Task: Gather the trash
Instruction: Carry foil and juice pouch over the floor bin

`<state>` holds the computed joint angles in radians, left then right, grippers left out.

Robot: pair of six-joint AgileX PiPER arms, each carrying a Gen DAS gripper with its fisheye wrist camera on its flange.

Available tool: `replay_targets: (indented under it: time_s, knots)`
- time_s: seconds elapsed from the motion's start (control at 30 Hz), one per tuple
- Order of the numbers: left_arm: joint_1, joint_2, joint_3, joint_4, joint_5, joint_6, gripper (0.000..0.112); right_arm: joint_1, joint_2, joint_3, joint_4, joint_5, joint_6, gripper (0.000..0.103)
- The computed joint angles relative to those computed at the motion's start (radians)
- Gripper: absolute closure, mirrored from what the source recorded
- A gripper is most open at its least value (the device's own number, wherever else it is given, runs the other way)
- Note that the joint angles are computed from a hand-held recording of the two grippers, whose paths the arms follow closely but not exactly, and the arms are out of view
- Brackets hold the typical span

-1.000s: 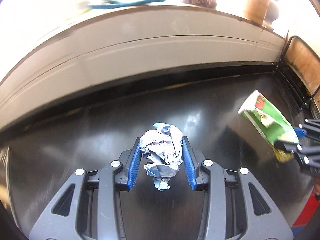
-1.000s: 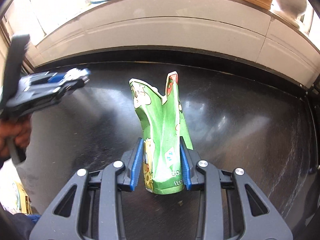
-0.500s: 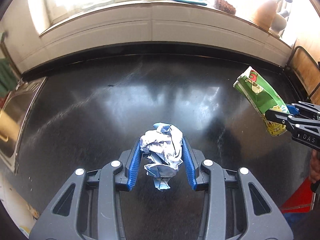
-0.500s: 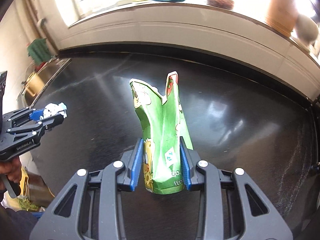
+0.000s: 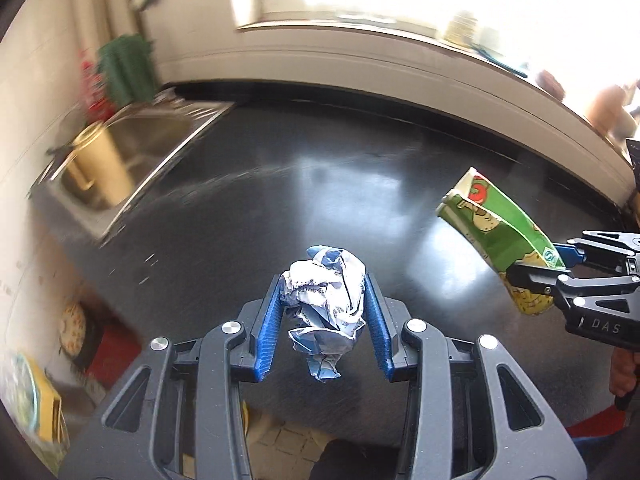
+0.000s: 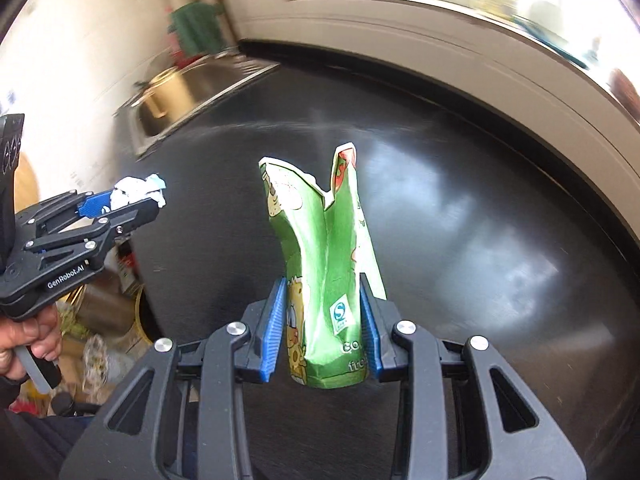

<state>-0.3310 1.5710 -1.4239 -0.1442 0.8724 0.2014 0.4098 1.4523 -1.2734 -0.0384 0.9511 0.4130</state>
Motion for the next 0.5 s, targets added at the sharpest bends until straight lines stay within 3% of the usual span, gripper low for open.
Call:
replay_targets:
  time_s: [0.23, 0.5]
  knots:
    - [0.269, -0.151, 0.199, 0.035, -0.014, -0.007, 0.073, 0.160, 0.327, -0.378, 0.176, 0.049, -0.192, 0.069]
    - [0.593, -0.237, 0.359, -0.038, -0.033, 0.107, 0.073, 0.325, 0.695, -0.886, 0.285, 0.251, -0.266, 0.069]
